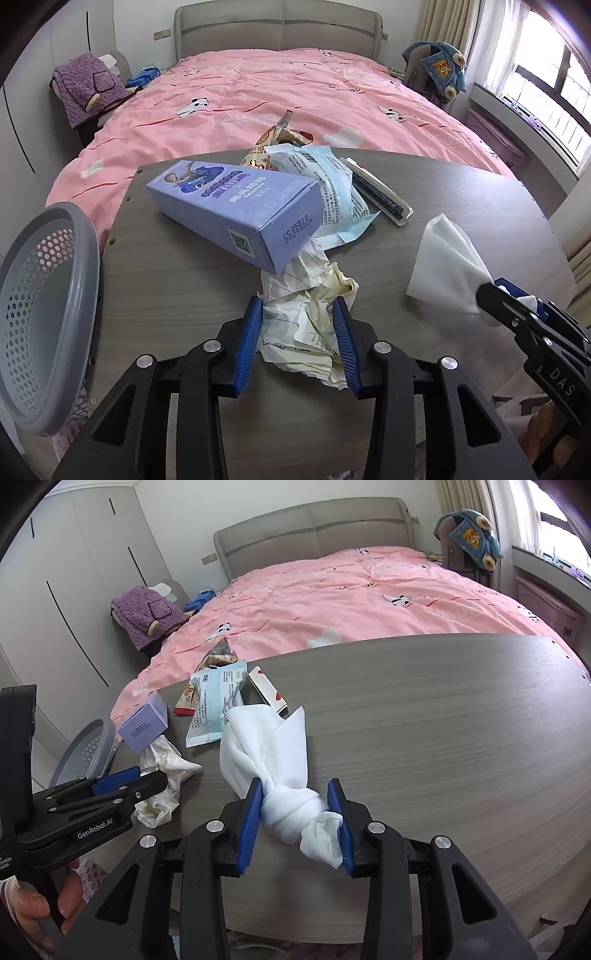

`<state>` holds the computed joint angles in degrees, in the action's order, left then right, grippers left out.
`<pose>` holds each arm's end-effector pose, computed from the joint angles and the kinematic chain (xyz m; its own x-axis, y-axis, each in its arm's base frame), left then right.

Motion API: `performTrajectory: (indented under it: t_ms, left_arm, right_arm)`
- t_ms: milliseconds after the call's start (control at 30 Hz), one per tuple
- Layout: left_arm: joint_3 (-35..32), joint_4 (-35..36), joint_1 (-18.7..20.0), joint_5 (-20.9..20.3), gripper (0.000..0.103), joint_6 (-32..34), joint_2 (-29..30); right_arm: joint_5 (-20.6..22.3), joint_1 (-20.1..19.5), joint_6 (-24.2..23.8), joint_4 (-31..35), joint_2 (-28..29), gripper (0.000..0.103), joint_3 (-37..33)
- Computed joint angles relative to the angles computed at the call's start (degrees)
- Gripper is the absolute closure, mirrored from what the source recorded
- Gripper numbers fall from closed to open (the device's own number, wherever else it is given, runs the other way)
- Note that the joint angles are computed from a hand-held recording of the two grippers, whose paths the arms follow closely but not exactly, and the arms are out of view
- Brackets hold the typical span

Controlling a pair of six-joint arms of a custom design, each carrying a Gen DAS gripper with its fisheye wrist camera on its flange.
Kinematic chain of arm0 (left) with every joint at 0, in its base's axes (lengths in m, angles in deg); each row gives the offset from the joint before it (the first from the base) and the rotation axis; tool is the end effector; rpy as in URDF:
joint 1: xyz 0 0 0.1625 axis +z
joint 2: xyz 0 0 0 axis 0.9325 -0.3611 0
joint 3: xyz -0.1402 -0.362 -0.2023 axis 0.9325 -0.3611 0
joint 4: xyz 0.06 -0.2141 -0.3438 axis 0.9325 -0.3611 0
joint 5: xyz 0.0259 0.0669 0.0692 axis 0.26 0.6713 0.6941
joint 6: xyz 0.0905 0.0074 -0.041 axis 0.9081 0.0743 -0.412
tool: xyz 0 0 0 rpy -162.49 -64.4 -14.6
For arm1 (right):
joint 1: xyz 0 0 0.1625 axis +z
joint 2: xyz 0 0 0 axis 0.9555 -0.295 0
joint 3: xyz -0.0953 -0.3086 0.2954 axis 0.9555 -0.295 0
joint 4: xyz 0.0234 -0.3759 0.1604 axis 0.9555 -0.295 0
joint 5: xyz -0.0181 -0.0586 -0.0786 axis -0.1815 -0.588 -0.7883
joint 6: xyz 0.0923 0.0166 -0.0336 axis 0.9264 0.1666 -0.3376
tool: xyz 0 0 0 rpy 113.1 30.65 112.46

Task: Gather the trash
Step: 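Grasp the crumpled tissues with the left tool while the right tool grasps the white knotted cloth, then carry the tissues and cloth over the grey basket and open both tools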

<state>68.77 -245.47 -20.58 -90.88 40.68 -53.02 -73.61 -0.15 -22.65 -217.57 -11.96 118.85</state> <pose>-0.2456 -0.5590 -0.1005 -0.6642 0.5002 -0.5555 0.6540 0.7488 -0.1077 -0.0311 -0.4503 0.1703 -0.8357 0.2939 0.4640 -0.1756 0.6574 -0.7328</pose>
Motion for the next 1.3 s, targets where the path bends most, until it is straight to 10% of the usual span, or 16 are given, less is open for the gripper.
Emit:
performTrajectory:
  t_ms: [1300]
  left_arm:
    - [11.6,-15.2,0.3,2.9,0.068,3.8,-11.1]
  right_arm:
    - [-4.6,10.3,-0.3,-1.3,4.7,0.068,-2.9]
